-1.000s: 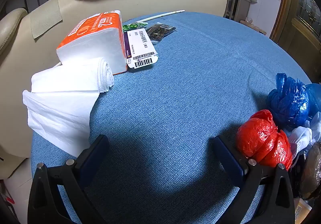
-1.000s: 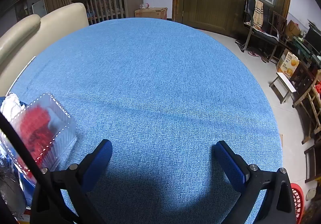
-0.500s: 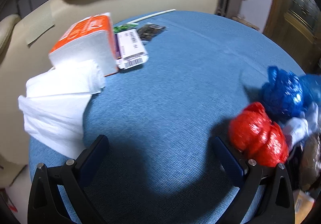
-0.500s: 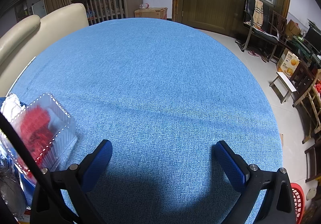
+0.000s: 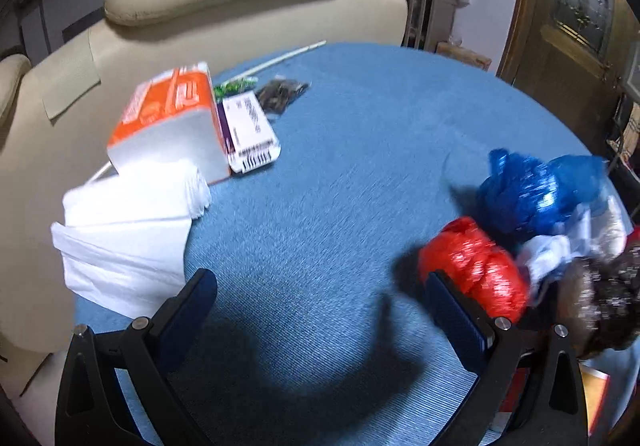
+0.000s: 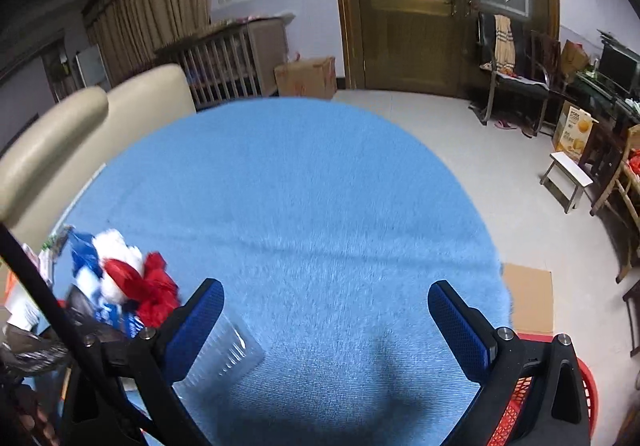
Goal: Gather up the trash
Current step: 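Swing both tools toward the pile of bags on the table, then move left tool to the orange mesh bag while right tool nears the clear container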
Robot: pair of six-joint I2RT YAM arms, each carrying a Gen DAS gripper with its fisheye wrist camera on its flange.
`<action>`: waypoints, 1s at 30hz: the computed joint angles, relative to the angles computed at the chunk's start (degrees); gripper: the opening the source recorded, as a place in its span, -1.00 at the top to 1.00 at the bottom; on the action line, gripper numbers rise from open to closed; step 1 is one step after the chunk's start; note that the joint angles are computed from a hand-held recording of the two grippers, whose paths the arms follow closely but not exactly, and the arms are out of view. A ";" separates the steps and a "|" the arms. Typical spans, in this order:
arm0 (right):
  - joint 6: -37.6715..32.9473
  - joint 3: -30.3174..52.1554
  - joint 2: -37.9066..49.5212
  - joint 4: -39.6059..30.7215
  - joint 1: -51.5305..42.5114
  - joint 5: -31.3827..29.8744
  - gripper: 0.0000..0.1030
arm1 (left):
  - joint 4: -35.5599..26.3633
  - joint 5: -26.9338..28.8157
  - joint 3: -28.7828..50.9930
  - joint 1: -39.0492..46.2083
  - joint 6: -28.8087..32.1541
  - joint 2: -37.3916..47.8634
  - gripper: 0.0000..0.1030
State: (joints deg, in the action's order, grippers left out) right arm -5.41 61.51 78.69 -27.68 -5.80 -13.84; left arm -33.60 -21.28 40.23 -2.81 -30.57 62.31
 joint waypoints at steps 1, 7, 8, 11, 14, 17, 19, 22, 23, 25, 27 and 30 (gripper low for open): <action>-0.05 0.26 -0.86 -0.77 -0.71 -0.85 -1.00 | -0.47 -0.17 0.15 -0.45 -0.03 -0.74 -1.00; 2.00 0.16 -4.19 -3.44 -1.30 -2.51 -1.00 | -4.74 -0.76 1.06 -2.94 -0.30 -6.39 -1.00; 2.37 0.40 -4.07 -3.52 -1.01 -2.31 -1.00 | -5.39 -1.03 1.16 -3.68 -0.71 -7.09 -1.00; 2.30 -1.14 -6.48 -3.75 -0.71 -2.78 -1.00 | -7.05 -1.69 1.94 -5.19 -1.11 -8.43 -1.00; 1.91 -2.63 -9.85 -4.80 -0.91 -4.64 -1.00 | -10.39 -3.71 3.00 -8.42 -3.23 -10.69 -1.00; 0.74 -3.69 -13.36 -5.89 -1.39 -6.60 -1.00 | -12.81 -5.99 3.72 -11.67 -4.88 -12.15 -1.00; -0.83 -3.86 -15.13 -7.50 -2.63 -8.40 -1.00 | -15.66 -8.71 4.37 -15.77 -7.08 -13.70 -1.00; -3.79 -3.72 -16.93 -10.48 -5.45 -11.42 -1.00 | -18.37 -11.20 4.84 -20.46 -10.18 -14.87 -1.00; -4.75 -3.62 -17.66 -11.80 -6.14 -11.87 -1.00 | -19.42 -11.90 4.97 -22.16 -11.61 -15.04 -1.00; -6.63 -3.84 -19.23 -13.92 -7.75 -13.48 -1.00 | -20.86 -12.67 4.99 -25.40 -14.32 -15.44 -1.00; -8.34 -4.53 -21.26 -15.70 -8.77 -14.29 -1.00 | -22.87 -13.89 5.27 -29.86 -18.10 -14.97 -1.00; -10.89 -6.23 -24.49 -18.75 -10.15 -15.48 -1.00 | -24.70 -15.21 5.56 -34.26 -21.07 -14.38 -1.00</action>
State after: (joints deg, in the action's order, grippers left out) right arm -16.30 55.29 54.20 -46.43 -15.95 -29.32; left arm -58.30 -36.49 45.79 -37.07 -51.64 47.93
